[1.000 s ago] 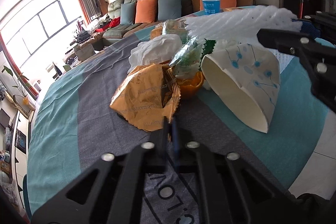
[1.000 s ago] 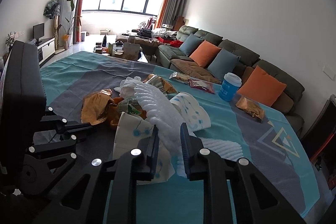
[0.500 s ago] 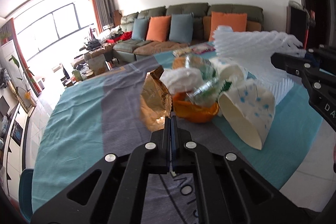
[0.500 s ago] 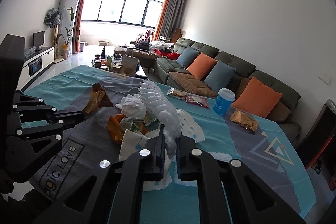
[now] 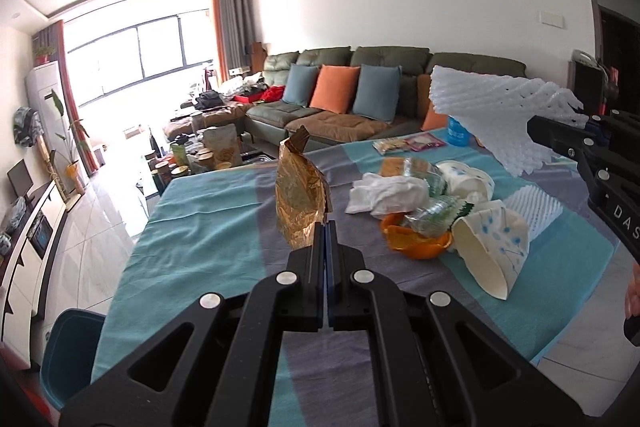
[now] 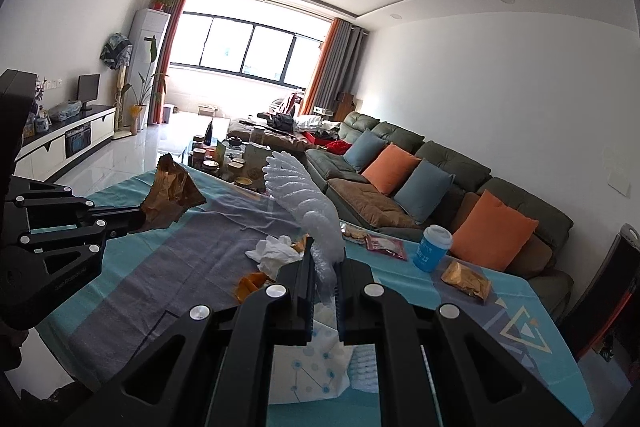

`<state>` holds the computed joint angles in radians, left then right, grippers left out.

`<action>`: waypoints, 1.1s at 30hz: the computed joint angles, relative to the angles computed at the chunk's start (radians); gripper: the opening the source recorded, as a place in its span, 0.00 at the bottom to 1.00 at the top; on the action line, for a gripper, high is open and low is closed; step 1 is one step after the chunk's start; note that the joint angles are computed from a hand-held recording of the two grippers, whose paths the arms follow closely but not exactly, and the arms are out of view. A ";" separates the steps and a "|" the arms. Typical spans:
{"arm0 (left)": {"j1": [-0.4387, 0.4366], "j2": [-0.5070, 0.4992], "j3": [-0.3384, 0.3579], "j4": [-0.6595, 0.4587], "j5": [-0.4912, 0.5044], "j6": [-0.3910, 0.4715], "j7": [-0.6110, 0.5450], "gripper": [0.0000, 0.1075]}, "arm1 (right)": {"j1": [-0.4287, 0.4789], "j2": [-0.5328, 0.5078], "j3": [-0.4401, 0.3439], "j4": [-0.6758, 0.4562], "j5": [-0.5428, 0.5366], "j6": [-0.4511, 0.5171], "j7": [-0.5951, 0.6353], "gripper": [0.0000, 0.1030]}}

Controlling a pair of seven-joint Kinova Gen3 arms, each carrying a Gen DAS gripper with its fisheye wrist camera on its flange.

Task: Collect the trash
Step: 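Lift and carry both held items over the teal trash bin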

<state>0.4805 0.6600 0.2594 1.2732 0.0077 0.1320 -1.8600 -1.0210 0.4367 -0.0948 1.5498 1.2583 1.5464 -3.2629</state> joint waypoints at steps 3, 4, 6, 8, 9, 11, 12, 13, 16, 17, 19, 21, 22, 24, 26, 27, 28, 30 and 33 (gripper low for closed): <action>-0.010 -0.029 -0.022 0.047 0.010 -0.036 0.019 0.01 | 0.002 0.013 0.000 -0.026 0.027 -0.033 0.034 0.07; -0.012 -0.040 -0.034 0.063 0.013 -0.050 0.030 0.01 | 0.003 0.018 0.002 -0.036 0.036 -0.047 0.048 0.07; -0.012 -0.063 -0.065 0.095 0.019 -0.075 0.055 0.01 | 0.003 0.026 0.008 -0.055 0.053 -0.079 0.074 0.07; -0.012 -0.082 -0.097 0.122 0.023 -0.096 0.082 0.01 | 0.003 0.036 0.015 -0.077 0.072 -0.118 0.102 0.07; -0.006 -0.093 -0.122 0.136 0.026 -0.105 0.097 0.01 | 0.002 0.040 0.019 -0.084 0.081 -0.138 0.111 0.07; 0.005 -0.108 -0.170 0.158 0.031 -0.120 0.127 0.01 | 0.003 0.058 0.026 -0.115 0.095 -0.189 0.139 0.07; 0.011 -0.118 -0.196 0.170 0.034 -0.126 0.141 0.01 | 0.006 0.068 0.032 -0.135 0.099 -0.215 0.156 0.07; 0.017 -0.128 -0.223 0.184 0.036 -0.133 0.154 0.01 | 0.008 0.077 0.038 -0.150 0.105 -0.246 0.172 0.07; 0.042 -0.153 -0.310 0.217 0.048 -0.151 0.190 0.01 | 0.017 0.102 0.057 -0.200 0.106 -0.349 0.214 0.07; 0.055 -0.159 -0.343 0.227 0.054 -0.157 0.201 0.01 | 0.021 0.112 0.064 -0.218 0.102 -0.384 0.231 0.07; 0.074 -0.166 -0.403 0.239 0.065 -0.154 0.218 0.01 | 0.034 0.139 0.074 -0.265 0.088 -0.458 0.275 0.07; 0.092 -0.174 -0.461 0.254 0.074 -0.150 0.237 0.01 | 0.050 0.166 0.079 -0.317 0.061 -0.533 0.322 0.07; 0.106 -0.175 -0.494 0.260 0.079 -0.148 0.246 0.01 | 0.057 0.180 0.082 -0.344 0.046 -0.563 0.349 0.07; 0.121 -0.181 -0.548 0.275 0.084 -0.144 0.263 0.01 | 0.071 0.207 0.083 -0.402 0.010 -0.621 0.406 0.07; 0.119 -0.191 -0.583 0.293 0.082 -0.141 0.275 0.01 | 0.094 0.233 0.073 -0.463 -0.047 -0.684 0.461 0.07; 0.113 -0.195 -0.594 0.299 0.080 -0.132 0.282 0.01 | 0.107 0.247 0.068 -0.492 -0.075 -0.710 0.491 0.07; 0.104 -0.196 -0.599 0.303 0.077 -0.126 0.290 0.01 | 0.121 0.261 0.064 -0.525 -0.116 -0.740 0.528 0.07; 0.087 -0.199 -0.611 0.310 0.066 -0.112 0.306 0.01 | 0.157 0.290 0.036 -0.592 -0.197 -0.786 0.604 0.07; 0.032 -0.199 -0.583 0.314 0.041 -0.087 0.332 0.01 | 0.238 0.360 -0.086 -0.726 -0.270 -0.797 0.726 0.07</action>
